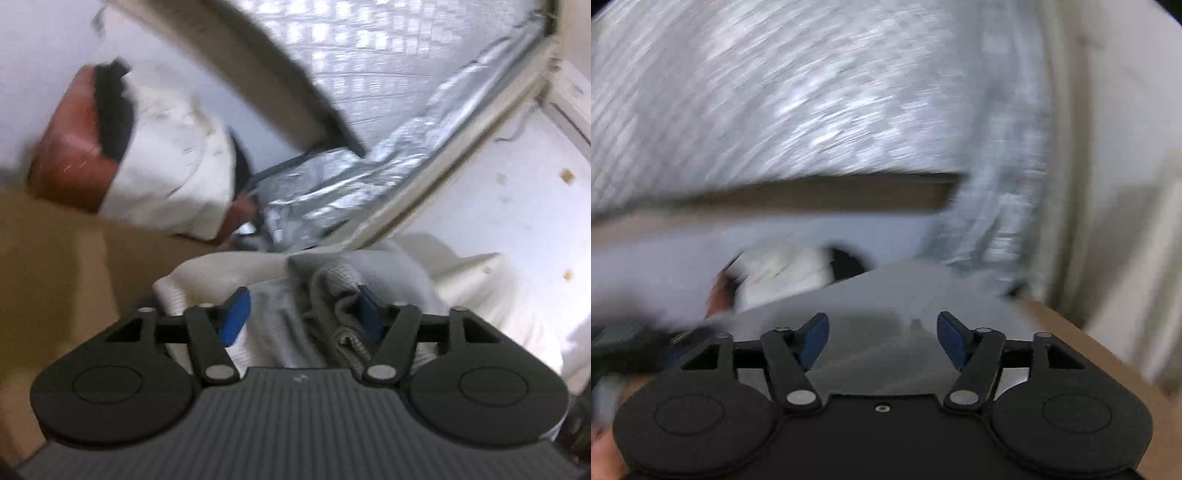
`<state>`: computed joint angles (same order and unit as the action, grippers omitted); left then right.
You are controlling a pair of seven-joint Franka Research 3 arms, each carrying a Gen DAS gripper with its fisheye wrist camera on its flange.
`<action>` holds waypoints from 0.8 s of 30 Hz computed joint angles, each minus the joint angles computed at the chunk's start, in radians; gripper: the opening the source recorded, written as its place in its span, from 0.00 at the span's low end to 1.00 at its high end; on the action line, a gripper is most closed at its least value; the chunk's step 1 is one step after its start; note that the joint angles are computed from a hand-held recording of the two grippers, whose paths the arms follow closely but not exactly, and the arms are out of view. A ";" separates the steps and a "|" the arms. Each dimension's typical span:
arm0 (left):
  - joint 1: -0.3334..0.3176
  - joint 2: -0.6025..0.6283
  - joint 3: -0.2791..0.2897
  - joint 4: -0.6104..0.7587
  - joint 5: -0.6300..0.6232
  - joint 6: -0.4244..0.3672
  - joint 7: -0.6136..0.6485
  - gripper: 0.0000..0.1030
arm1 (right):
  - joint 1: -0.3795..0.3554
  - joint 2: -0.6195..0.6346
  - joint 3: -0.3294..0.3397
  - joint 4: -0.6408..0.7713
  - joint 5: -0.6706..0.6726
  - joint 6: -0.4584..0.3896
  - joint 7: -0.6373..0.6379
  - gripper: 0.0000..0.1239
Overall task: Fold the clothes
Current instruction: 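Carry the folded shirt with both grippers and place it atop the clothes stack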
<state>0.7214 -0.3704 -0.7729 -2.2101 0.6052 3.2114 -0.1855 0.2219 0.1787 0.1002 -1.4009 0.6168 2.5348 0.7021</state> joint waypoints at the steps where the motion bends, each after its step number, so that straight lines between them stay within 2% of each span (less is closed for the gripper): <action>1: 0.000 0.003 -0.001 0.000 -0.003 -0.014 -0.003 0.65 | 0.026 0.000 -0.008 -0.018 -0.091 0.013 0.015 0.66; 2: -0.001 0.007 0.000 0.001 -0.001 -0.029 -0.011 0.65 | 0.039 0.004 -0.013 -0.035 -0.136 0.041 0.039 0.68; 3: -0.021 0.010 0.014 0.005 0.006 -0.060 -0.008 0.65 | 0.050 0.008 -0.018 -0.052 -0.175 0.071 0.066 0.75; 5: -0.035 0.005 0.027 0.007 0.039 -0.080 -0.011 0.65 | 0.038 0.017 -0.010 -0.049 -0.131 0.078 0.104 0.75; 7: -0.039 -0.008 0.034 0.008 0.075 -0.092 -0.022 0.65 | 0.039 -0.011 -0.004 -0.102 -0.119 0.143 0.117 0.76; 9: -0.041 -0.023 0.041 0.011 0.105 -0.110 -0.042 0.65 | 0.035 -0.080 0.015 -0.204 -0.063 0.189 0.023 0.76; 11: -0.077 -0.008 0.073 0.012 0.122 -0.108 -0.040 0.65 | 0.032 -0.153 0.024 -0.294 0.068 0.187 -0.121 0.76; 14: -0.136 0.015 0.128 0.009 0.142 -0.085 -0.041 0.65 | 0.060 -0.231 0.002 -0.411 0.081 0.261 -0.156 0.76; 15: -0.166 0.018 0.152 0.009 0.145 -0.094 -0.033 0.65 | 0.067 -0.263 -0.004 -0.460 0.075 0.287 -0.150 0.77; 16: -0.225 0.024 0.198 0.012 0.136 -0.121 0.004 0.68 | 0.073 -0.296 -0.011 -0.509 0.065 0.313 -0.138 0.78; 19: -0.410 0.013 0.334 0.014 0.078 -0.229 0.146 0.75 | 0.060 -0.414 -0.015 -0.672 -0.028 0.360 -0.002 0.77; 21: -0.512 -0.005 0.402 0.019 0.044 -0.310 0.233 0.82 | 0.090 -0.497 -0.065 -0.744 0.013 0.312 0.014 0.77; 23: -0.612 -0.034 0.446 0.043 0.007 -0.445 0.340 0.87 | 0.081 -0.562 -0.073 -0.792 -0.011 0.297 0.071 0.77; 24: -0.647 -0.038 0.443 0.071 -0.007 -0.544 0.375 0.89 | 0.074 -0.594 -0.075 -0.814 -0.025 0.289 0.101 0.77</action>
<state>0.0744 -0.4079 -0.3301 -2.1388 0.5977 2.6672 0.1893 0.2962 -0.4155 0.0253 -2.2150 0.5920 2.8243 0.8033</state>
